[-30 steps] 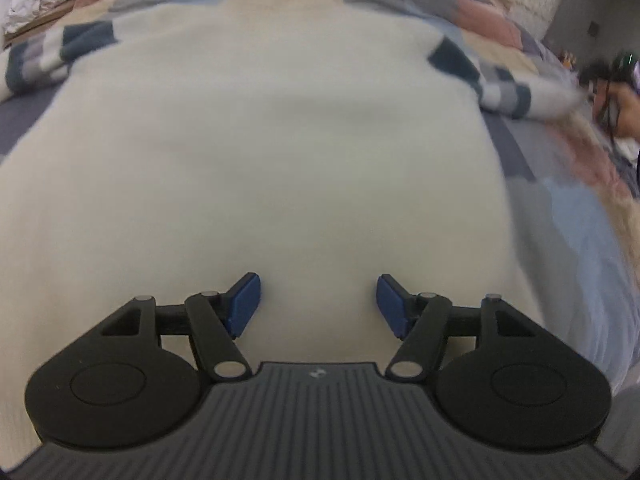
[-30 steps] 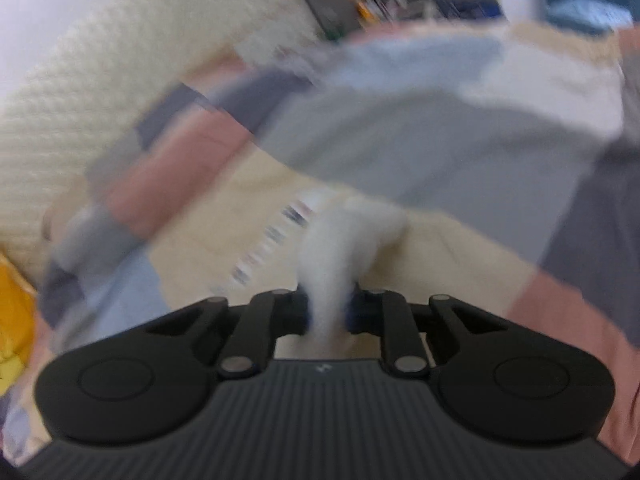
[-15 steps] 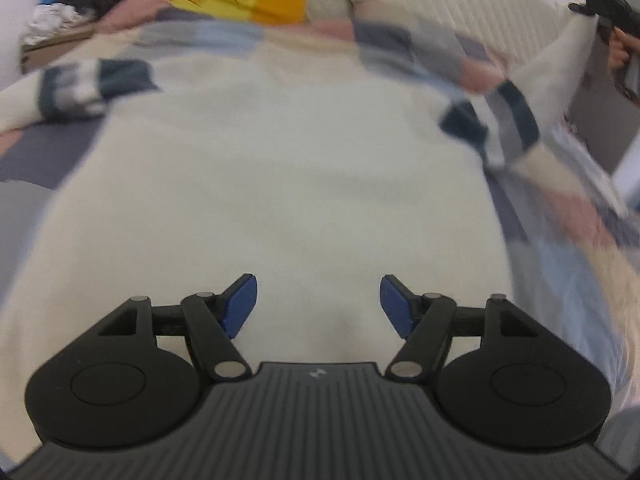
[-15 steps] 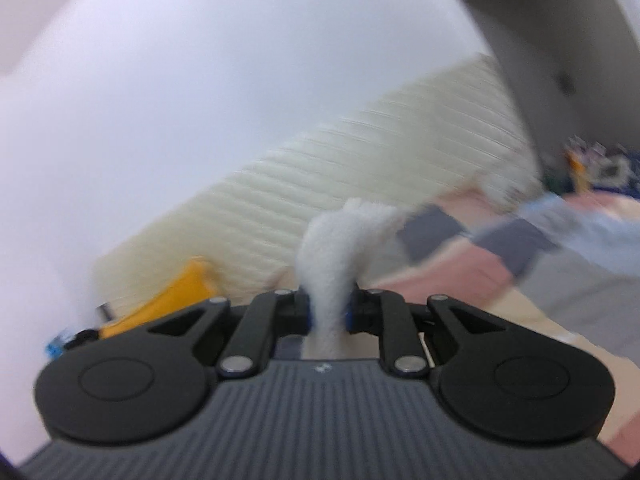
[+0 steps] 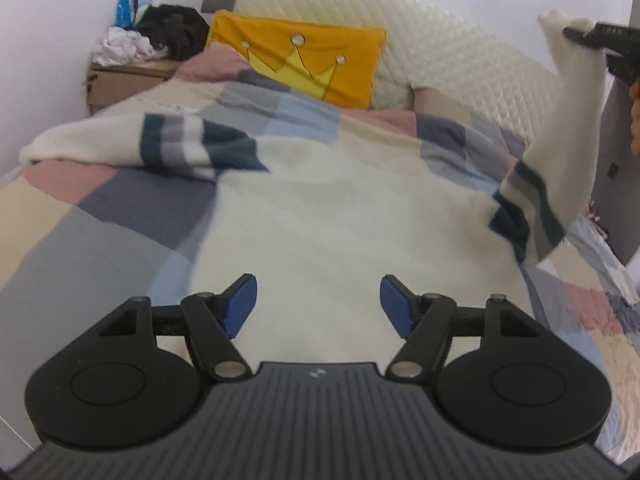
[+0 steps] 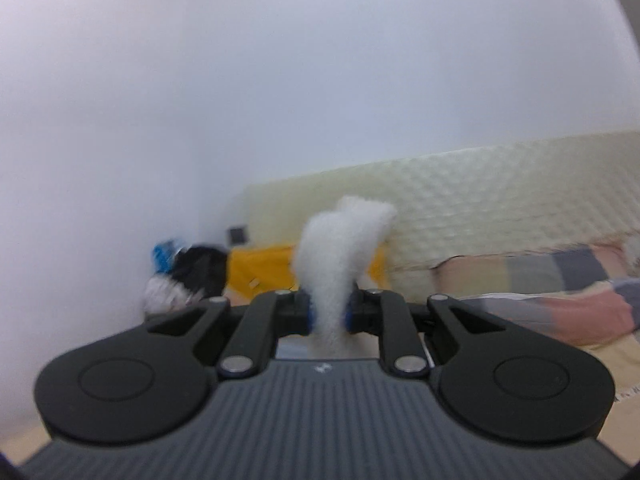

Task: Fold large clothes
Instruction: 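Lift the held blanket corner high with the right gripper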

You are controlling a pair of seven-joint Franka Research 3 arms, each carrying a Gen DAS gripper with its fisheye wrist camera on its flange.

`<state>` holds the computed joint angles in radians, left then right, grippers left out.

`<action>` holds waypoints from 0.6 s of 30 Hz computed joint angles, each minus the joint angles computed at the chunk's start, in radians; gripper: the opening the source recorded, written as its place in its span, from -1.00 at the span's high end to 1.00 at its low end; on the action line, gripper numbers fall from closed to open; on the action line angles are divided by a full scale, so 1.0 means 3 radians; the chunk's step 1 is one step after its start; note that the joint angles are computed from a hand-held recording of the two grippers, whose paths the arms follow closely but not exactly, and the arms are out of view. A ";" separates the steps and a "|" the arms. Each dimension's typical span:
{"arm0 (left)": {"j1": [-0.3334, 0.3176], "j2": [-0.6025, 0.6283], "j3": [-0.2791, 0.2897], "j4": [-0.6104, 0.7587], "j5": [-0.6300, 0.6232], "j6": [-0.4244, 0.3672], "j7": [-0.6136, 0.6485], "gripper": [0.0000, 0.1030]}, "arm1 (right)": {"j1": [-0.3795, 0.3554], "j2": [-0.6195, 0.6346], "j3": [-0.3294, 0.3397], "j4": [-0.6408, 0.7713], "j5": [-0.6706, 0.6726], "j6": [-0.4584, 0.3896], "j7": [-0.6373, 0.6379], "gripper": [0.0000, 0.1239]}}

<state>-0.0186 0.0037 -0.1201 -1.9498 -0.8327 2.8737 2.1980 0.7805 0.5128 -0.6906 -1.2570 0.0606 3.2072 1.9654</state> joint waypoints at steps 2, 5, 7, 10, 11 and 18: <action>0.0027 -0.0020 0.0026 0.0014 -0.0143 0.0006 0.0122 -0.42 | 0.0083 0.0017 0.0035 -0.0012 -0.0049 -0.0044 -0.0044 0.73; 0.0076 0.0008 0.0062 0.0071 -0.0266 -0.0018 0.0166 -0.42 | 0.0148 0.0022 0.0181 -0.0104 -0.0157 -0.0040 -0.0121 0.73; 0.0119 0.0032 0.0082 0.0099 -0.0295 -0.0012 0.0121 -0.42 | 0.0331 0.0049 0.0115 -0.0214 -0.0237 -0.0021 -0.0132 0.73; 0.0208 0.0085 0.0104 0.0168 -0.0410 -0.0107 0.0047 -0.42 | 0.0513 0.0049 0.0180 -0.0406 -0.0288 0.0016 -0.0239 0.73; 0.0237 0.0102 0.0107 0.0185 -0.0424 -0.0141 -0.0002 -0.42 | 0.0573 0.0042 0.0207 -0.0474 -0.0285 0.0024 -0.0281 0.73; 0.0328 0.0182 0.0046 0.0226 -0.0312 -0.0165 -0.0195 -0.42 | 0.0604 0.0175 0.0556 -0.0571 -0.0243 -0.0083 -0.0577 0.73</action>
